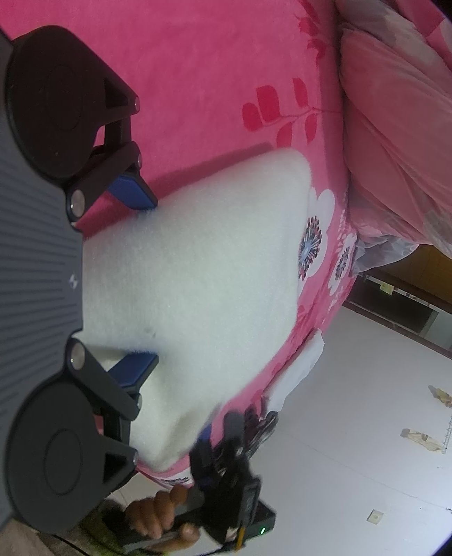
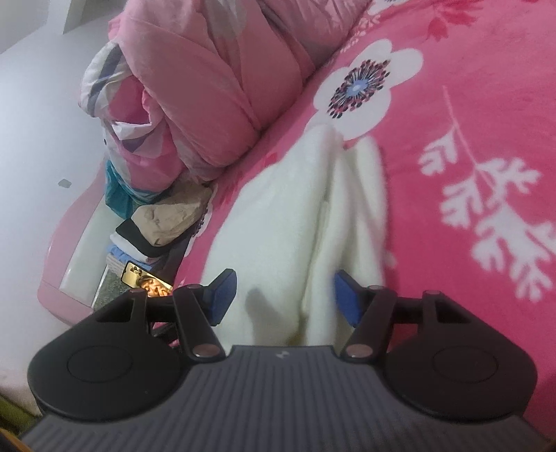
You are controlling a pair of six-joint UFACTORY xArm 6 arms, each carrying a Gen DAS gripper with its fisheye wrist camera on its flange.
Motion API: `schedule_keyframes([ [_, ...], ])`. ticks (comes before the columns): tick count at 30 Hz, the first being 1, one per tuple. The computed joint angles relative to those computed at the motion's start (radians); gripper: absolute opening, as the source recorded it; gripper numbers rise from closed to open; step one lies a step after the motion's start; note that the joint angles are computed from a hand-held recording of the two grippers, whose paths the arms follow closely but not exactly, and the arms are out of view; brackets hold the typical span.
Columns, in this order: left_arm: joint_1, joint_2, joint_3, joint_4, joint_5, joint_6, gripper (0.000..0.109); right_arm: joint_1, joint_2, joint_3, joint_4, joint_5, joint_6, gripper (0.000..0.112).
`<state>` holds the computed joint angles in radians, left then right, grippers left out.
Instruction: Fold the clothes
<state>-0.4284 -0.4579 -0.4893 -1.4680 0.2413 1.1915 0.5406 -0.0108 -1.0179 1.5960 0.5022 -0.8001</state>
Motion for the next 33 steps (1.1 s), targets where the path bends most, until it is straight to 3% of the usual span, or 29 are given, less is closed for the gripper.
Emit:
schedule_keyframes([
  [7,-0.005,0.0,0.0,-0.073,-0.006,0.062,0.089,-0.046,0.178,-0.18,0.002,0.08,0.072,0.053],
  [9,-0.009,-0.003,0.001,-0.09,-0.014,0.072,0.089,-0.048,0.228,-0.237,-0.028,0.083,0.109,0.027],
  [12,-0.008,-0.009,0.001,-0.094,-0.019,0.056,0.088,-0.039,0.262,-0.293,-0.049,0.075,0.13,0.022],
  [19,-0.028,-0.017,0.002,-0.059,-0.049,0.05,0.087,-0.033,0.261,-0.309,0.0,0.023,0.044,0.02],
  [23,-0.028,-0.01,0.001,-0.023,-0.045,0.026,0.087,-0.082,0.269,-0.235,0.166,0.099,0.0,0.02],
  [26,-0.024,-0.007,0.001,0.006,-0.039,0.0,0.088,-0.09,0.238,-0.194,0.242,0.116,-0.049,0.026],
  [29,-0.023,-0.016,0.01,0.048,-0.038,-0.034,0.087,-0.087,0.144,-0.111,0.292,0.049,-0.073,0.029],
  [33,-0.03,-0.08,0.059,0.181,-0.047,-0.13,0.083,-0.003,-0.072,0.056,0.361,-0.167,-0.265,0.034],
])
